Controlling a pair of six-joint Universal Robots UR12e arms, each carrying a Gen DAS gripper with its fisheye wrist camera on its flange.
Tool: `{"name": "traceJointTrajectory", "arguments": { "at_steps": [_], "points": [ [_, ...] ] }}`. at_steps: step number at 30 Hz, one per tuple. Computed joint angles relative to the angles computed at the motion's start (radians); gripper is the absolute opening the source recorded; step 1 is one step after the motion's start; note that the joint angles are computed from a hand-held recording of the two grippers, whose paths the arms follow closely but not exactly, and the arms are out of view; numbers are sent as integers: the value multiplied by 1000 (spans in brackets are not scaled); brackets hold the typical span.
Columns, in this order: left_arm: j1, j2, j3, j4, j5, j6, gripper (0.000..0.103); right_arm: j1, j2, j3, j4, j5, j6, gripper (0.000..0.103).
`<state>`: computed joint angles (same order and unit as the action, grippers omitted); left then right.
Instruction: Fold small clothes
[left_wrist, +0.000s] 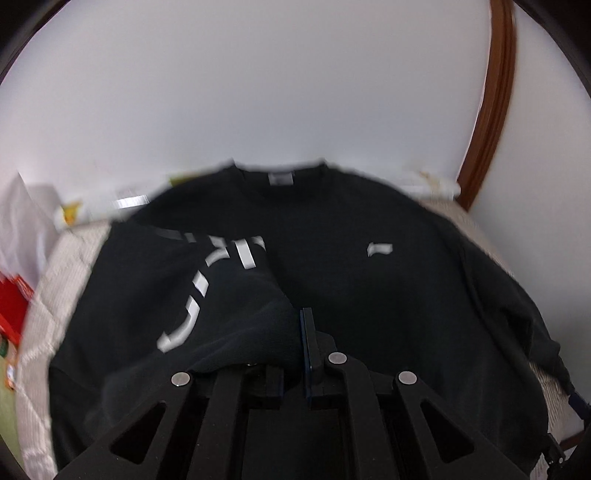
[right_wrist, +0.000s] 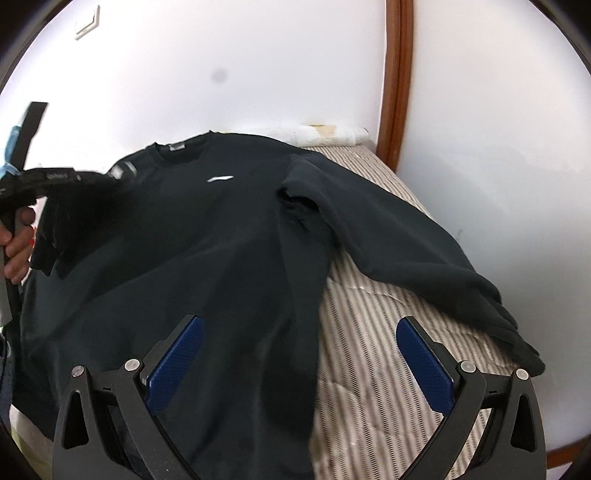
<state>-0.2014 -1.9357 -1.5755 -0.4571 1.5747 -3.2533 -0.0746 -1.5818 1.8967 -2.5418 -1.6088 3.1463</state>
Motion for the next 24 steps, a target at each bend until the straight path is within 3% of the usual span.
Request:
{"name": "traceJointTrajectory", "arguments": {
  "at_steps": [2, 4, 6, 8, 12, 16, 20, 24],
  "points": [
    [4, 1, -2, -25, -39, -25, 12, -3, -3, 5, 1, -7, -5, 102],
    [6, 11, -9, -50, -63, -39, 28, -5, -3, 7, 1, -4, -6, 102],
    [11, 25, -20, -55, -83, -33, 59, -3, -1, 4, 3, 1, -6, 102],
    [18, 46, -46, -14, -108, -30, 73, 5, 4, -2, -1, 3, -12, 102],
    [45, 99, -109, 34, -176, -28, 73, 33, 12, -15, -15, 11, -31, 102],
    [96, 170, -201, 104, -180, -67, 73, 68, 29, -45, -21, 49, -40, 102],
    [150, 233, -271, 108, -73, -91, 75, 127, 68, -95, -22, 87, -80, 98],
    [206, 274, -328, 97, -39, -100, 75, 190, 123, -156, 0, 116, -110, 88]
  ]
}}
